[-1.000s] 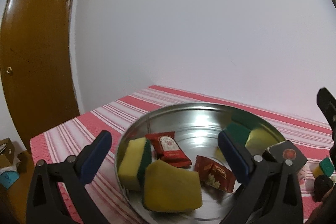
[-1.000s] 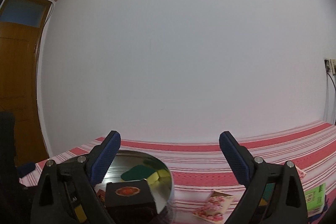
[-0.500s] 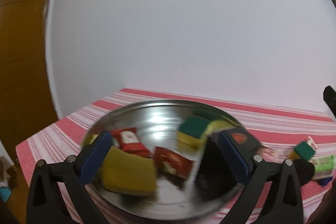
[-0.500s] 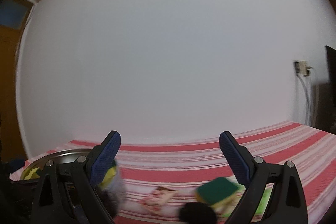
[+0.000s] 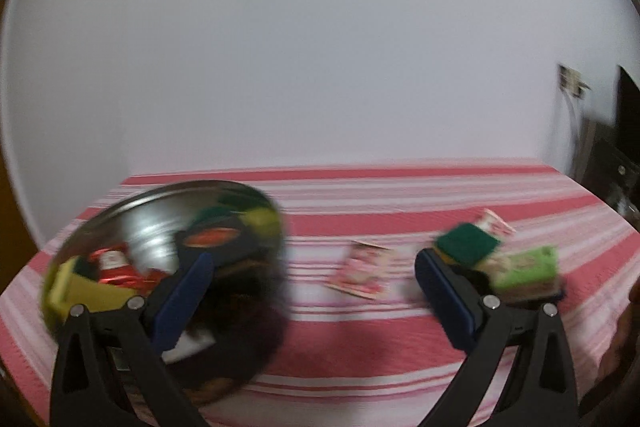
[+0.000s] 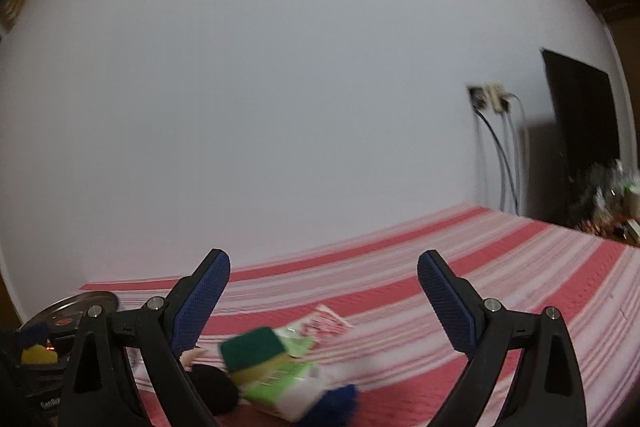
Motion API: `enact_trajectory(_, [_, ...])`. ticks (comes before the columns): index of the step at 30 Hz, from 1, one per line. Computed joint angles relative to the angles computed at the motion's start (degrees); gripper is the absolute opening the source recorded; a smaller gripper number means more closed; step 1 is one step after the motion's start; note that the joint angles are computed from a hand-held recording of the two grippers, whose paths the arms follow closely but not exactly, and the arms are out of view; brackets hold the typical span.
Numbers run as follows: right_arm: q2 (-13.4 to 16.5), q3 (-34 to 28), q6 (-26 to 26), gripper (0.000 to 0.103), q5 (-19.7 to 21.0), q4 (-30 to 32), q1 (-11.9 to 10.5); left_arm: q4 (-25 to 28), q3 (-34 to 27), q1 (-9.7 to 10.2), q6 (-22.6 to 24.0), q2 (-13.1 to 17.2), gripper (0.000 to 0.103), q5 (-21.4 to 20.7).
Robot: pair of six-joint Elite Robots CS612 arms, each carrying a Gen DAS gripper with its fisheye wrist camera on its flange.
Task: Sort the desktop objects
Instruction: 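Move both open tools back toward the remaining table objects, then grasp the black fuzzy ball with the left tool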
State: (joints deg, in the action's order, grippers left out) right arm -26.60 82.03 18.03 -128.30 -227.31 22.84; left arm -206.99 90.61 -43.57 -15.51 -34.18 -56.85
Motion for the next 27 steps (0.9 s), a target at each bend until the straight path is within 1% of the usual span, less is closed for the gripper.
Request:
enact_trajectory(3, [-1.12, 2.45, 4.75, 0.097, 0.67, 0.94, -0.76, 3.85, -0.93, -0.40, 1.57, -0.44, 0.102, -4.93])
enact_trajectory(5, [-1.27, 3.20, 7.84, 0.097, 1.33, 0.68, -1.19, 6.55, -1.76, -0.62, 2.54, -0.54, 0.102, -7.71])
enact_trajectory(8, [-1.57, 4.09, 11.26, 0.097, 2.14, 1.23, -1.60, 9.30, -3.17, -1.15, 3.41, -0.38, 0.102, -8.89])
enact_trajectory(10, [-1.96, 4.80, 12.50, 0.097, 2.67, 1.38, -1.74, 11.94, -4.51, -1.34, 3.37, -0.06, 0.102, -9.05])
enact_trajectory(13, [-2.16, 5.51, 13.97, 0.097, 3.55, 0.84, -1.93, 17.03, -6.34, -1.05, 2.31, 0.13, 0.101, -10.49])
enact_trajectory(14, [-2.16, 5.64, 14.53, 0.097, 3.76, 0.89, -1.96, 19.90, -7.25, -0.91, 1.41, 0.23, 0.097, -11.09])
enact_trajectory(15, [-2.25, 5.87, 15.45, 0.097, 3.97, 1.20, -2.07, 21.69, -7.79, -0.79, 0.89, 0.30, 0.094, -11.55])
enact_trajectory(16, [-2.28, 5.95, 16.09, 0.097, 4.11, 1.42, -2.16, 24.24, -8.27, -0.59, 0.37, 0.24, 0.088, -12.10])
enact_trajectory(17, [-2.33, 6.22, 17.04, 0.097, 4.56, 1.39, -2.33, 26.65, -8.82, -0.38, -0.48, 0.25, 0.085, -12.88])
enact_trajectory(18, [-2.38, 6.44, 17.64, 0.097, 4.79, 1.29, -2.45, 28.91, -9.34, -0.12, -1.34, 0.28, 0.085, -13.83])
enact_trajectory(21, [-2.44, 6.90, 19.56, 0.097, 5.36, 1.12, -2.67, 34.69, -10.81, 1.24, -4.00, 0.49, 0.085, -20.06])
enact_trajectory(22, [-2.49, 7.06, 19.95, 0.097, 5.76, 1.16, -2.77, 34.64, -10.72, 1.53, -4.95, 0.48, 0.084, -21.11])
enact_trajectory(23, [-2.53, 7.15, 20.11, 0.097, 6.05, 1.19, -2.82, 33.90, -10.34, 1.54, -5.33, 0.35, 0.080, -21.11])
enact_trajectory(25, [-2.54, 7.15, 20.01, 0.097, 6.20, 1.17, -2.81, 33.58, -10.05, 1.60, -5.67, 0.26, 0.079, -21.35])
enact_trajectory(27, [-2.56, 7.03, 19.88, 0.097, 6.29, 1.88, -2.81, 33.01, -9.58, 1.53, -6.04, 0.09, 0.073, -21.10])
